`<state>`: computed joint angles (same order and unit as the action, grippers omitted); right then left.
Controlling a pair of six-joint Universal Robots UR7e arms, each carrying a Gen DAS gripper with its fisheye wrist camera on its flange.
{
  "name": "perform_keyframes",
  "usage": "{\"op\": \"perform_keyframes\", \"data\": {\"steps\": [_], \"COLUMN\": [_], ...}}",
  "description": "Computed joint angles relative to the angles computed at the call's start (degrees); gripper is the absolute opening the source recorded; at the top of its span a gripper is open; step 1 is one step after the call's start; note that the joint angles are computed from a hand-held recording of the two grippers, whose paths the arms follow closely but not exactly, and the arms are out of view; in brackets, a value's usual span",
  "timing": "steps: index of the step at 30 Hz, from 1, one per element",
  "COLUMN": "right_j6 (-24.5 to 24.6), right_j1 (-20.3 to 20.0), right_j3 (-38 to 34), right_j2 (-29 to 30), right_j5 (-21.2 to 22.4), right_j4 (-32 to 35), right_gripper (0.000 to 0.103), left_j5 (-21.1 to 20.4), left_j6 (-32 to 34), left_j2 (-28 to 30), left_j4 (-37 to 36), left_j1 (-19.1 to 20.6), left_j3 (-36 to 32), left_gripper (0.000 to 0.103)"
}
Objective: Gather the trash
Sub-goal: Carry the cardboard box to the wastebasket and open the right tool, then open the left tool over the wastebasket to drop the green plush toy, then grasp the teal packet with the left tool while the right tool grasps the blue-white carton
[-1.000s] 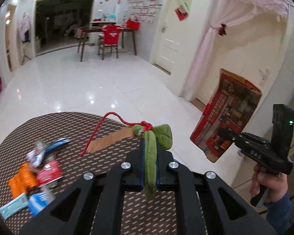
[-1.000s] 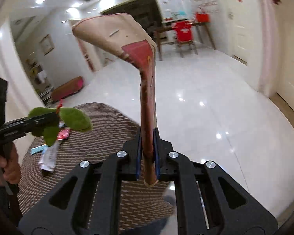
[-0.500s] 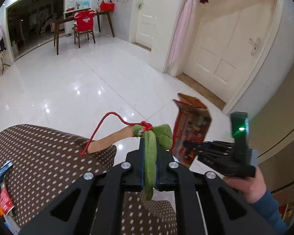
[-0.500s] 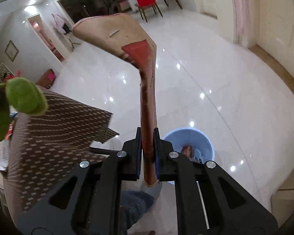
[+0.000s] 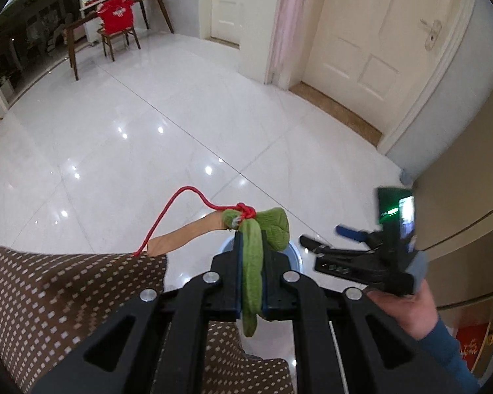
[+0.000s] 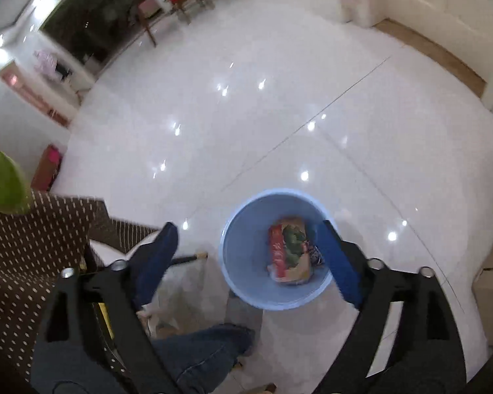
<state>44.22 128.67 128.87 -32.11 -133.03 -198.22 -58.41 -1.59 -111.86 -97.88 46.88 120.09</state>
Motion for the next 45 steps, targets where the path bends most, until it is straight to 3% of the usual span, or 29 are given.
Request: {"op": "perform_keyframes", "data": {"steps": [9,11,13,14,22,29,39,45], "right_j6": [5.4,6.4,7.9,8.4,14.1,18.3,19.3,17.7], "right_j1": [7.3,8.7,9.9,10.2,13.0,17.7,25.4,28.3], "right_j3": [2.4,2.5,2.3,2.2,0.5,-3.6,-14.8,-21.0], "right_j2": [-7.0,-8.2,-9.5,-9.8,-11.0,-12.1,-10.3,-6.9], "right_j5": [-9.4,-10.8,-11.9,-12.2,-14.8,-16.9,-19.0,-18.6], "right_j4": [0.8,2.6,5.5,6.5,15.3,25.2,38.8,41.2], "right_gripper": [0.094,0.096,0.097,0.097,0.097,0.097,0.097,0.097], "left_j5": [-4.9,-5.4,-4.8,-3.8,-2.8,-1.2,4.3,8.9], "left_j6": [1.9,1.9,0.6,0.3,-2.9,-8.5,-22.1,-34.4], "left_j2": [9.9,11.2,11.5,11.0,4.5,-4.0,-17.6,-22.3], "left_j4": [-2.2,-2.4,-3.6,-5.2,-3.6,2.8,21.3,39.2], "left_j1": [5.1,6.1,6.4,6.2,3.7,-2.5,-17.6,-27.2], "left_j3": [0.0,0.2,0.6,1.2,1.0,-1.5,-7.5,-16.1], "left_gripper": [0.011,0.026,0.083,0.088,0.09,0.091,0.093,0.093]}}
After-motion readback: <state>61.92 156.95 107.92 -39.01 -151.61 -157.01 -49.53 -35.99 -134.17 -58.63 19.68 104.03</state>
